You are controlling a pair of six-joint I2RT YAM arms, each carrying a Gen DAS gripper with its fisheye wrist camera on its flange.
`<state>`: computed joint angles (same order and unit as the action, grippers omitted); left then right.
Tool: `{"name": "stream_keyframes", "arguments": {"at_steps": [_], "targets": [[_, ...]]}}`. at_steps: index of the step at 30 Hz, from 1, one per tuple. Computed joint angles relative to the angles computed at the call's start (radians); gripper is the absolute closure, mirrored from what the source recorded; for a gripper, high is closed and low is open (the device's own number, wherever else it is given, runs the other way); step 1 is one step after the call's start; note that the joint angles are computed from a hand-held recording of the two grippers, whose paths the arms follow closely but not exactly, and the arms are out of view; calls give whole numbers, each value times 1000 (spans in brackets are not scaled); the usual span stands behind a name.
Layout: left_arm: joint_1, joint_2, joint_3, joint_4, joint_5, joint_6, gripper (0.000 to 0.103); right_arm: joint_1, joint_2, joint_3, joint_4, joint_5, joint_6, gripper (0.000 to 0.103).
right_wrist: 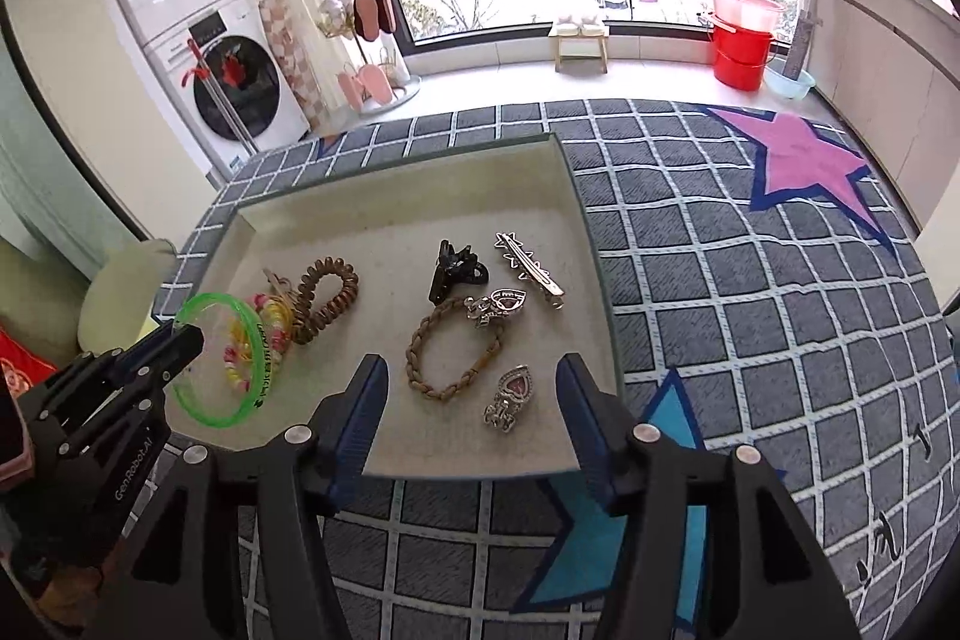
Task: Organize jewelry
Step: 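Open the left gripper to drop the green bangle into the tray, then withdraw both open grippers away from the tray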
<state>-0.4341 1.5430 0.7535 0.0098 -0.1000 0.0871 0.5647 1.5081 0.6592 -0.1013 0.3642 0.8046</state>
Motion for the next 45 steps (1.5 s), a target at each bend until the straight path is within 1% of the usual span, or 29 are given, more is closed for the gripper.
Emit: {"name": "stream_keyframes", "arguments": {"at_steps": [3,11,15,20,21,22,23,25,28,29,32,34,36,40,45], "targets": [[-4,-1,6,-12,9,0,79,11,-29,-21,-9,11,18,38],[-25,191,163,-113,22,-4,79,41,-87,-52,-53,29,64,38],[-36,218,164,-95,2,2,79,49,-118,-61,-66,34,68,38],[-24,196,146,-81,23,-11,78,57,-132,-68,-63,43,75,38],[-15,186,140,-78,34,-13,73,59,-133,-69,-62,46,78,38],[-9,174,133,-75,40,-17,24,61,-135,-72,-58,48,83,38],[-7,158,119,-60,31,-30,0,63,-136,-75,-55,50,87,38],[-2,115,60,26,5,-28,0,70,-140,-80,-54,60,97,38],[7,93,41,40,27,-27,0,79,-141,-84,-55,73,107,37],[11,82,25,55,28,-33,0,84,-140,-84,-59,78,110,35],[21,38,-24,79,27,-43,0,115,-146,-91,-67,117,127,19],[14,-3,-57,78,14,-62,0,146,-152,-94,-77,152,145,17],[26,-55,-101,83,16,-72,0,176,-156,-99,-83,192,164,0],[31,-178,-199,73,8,-94,0,276,-158,-121,-68,308,214,0],[30,-299,-286,51,-1,-114,0,362,-120,-106,-98,355,274,0]]}}
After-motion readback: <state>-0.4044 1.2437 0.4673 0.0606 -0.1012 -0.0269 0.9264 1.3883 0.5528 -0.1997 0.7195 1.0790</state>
